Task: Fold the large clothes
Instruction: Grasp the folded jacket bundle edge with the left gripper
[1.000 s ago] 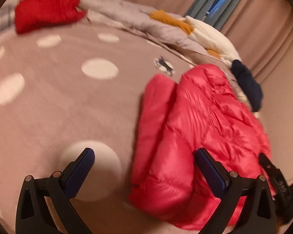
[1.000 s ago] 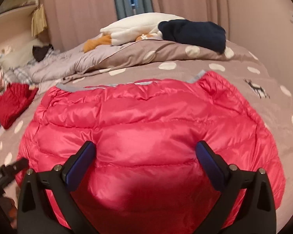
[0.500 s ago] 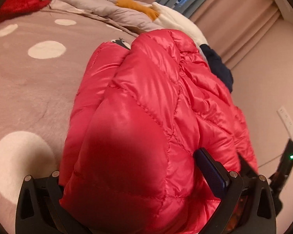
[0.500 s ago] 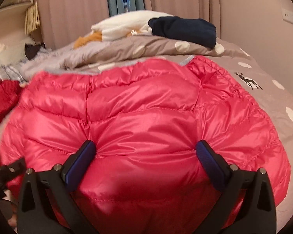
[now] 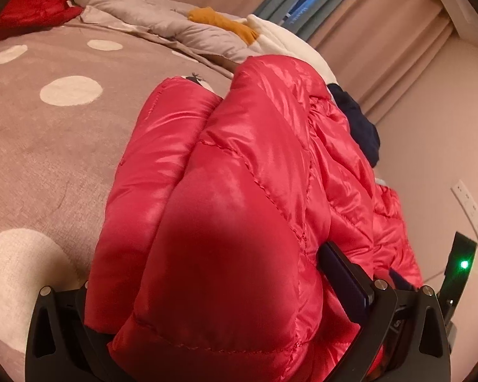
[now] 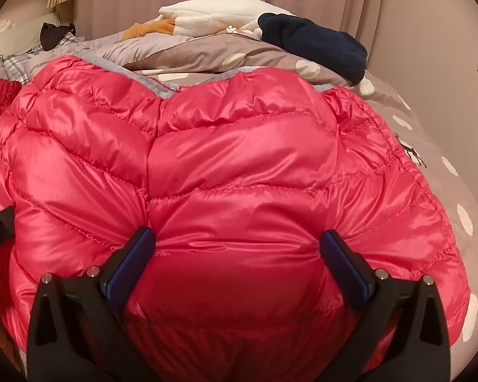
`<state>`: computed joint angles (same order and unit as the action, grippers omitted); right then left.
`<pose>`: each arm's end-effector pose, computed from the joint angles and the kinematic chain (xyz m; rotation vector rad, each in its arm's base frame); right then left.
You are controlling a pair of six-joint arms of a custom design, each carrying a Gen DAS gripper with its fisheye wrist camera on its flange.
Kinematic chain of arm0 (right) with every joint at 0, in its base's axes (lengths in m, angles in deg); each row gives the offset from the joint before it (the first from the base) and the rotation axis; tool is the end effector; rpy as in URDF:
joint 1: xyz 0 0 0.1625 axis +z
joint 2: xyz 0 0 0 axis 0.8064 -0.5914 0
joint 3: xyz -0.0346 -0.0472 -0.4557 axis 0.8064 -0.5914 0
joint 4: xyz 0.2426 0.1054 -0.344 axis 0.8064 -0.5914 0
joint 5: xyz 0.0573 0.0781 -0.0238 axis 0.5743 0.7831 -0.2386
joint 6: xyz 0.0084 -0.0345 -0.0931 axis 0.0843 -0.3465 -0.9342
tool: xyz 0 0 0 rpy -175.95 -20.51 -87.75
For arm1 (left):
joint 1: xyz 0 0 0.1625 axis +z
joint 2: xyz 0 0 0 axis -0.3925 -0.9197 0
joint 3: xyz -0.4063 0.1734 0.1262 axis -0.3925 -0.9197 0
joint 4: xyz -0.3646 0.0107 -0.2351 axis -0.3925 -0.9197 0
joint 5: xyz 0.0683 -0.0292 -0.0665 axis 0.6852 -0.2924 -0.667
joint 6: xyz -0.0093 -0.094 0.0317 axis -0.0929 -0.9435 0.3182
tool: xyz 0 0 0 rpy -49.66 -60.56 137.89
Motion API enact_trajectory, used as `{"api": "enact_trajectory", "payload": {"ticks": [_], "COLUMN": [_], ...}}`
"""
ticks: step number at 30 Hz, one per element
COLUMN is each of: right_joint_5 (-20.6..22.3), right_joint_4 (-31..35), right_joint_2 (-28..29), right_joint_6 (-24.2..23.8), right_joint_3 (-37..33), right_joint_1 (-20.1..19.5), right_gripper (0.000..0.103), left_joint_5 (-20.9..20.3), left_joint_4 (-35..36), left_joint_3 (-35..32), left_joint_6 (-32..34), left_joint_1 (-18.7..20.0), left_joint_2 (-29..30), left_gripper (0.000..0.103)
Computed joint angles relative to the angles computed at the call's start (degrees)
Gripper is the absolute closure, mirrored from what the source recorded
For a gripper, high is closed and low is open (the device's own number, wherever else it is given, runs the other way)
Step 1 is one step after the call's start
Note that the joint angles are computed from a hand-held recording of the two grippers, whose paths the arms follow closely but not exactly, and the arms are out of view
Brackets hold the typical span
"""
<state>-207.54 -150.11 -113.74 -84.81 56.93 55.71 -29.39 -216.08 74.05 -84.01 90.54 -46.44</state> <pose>0.2874 -0.6189 0.0302 0.6721 -2.1459 0.7229 -0.0275 -0.5637 0.2287 -0.2315 2.5299 -1.3779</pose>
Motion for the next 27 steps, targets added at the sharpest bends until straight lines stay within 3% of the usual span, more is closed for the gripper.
{"api": "enact_trajectory", "payload": {"ticks": [13,27], "right_joint_5": [-2.4,-6.0], "right_joint_4": [-1.5,2.9], "right_joint_2": [1.3,2.3], "right_joint_6": [-1.8,-1.4], "right_joint_3": [-1.0,-3.4], "right_joint_1": [0.7,1.4], "right_gripper": [0.000,0.000], "left_joint_5": [3.0,3.9], "left_joint_4": [-3.0,-2.4], "left_joint_3": [0.3,0.1], "left_joint_6": [0.8,0.7], "left_joint_1": [-0.8,-0.9], "left_joint_2": [1.3,1.4], "left_gripper": [0.001,0.001]}}
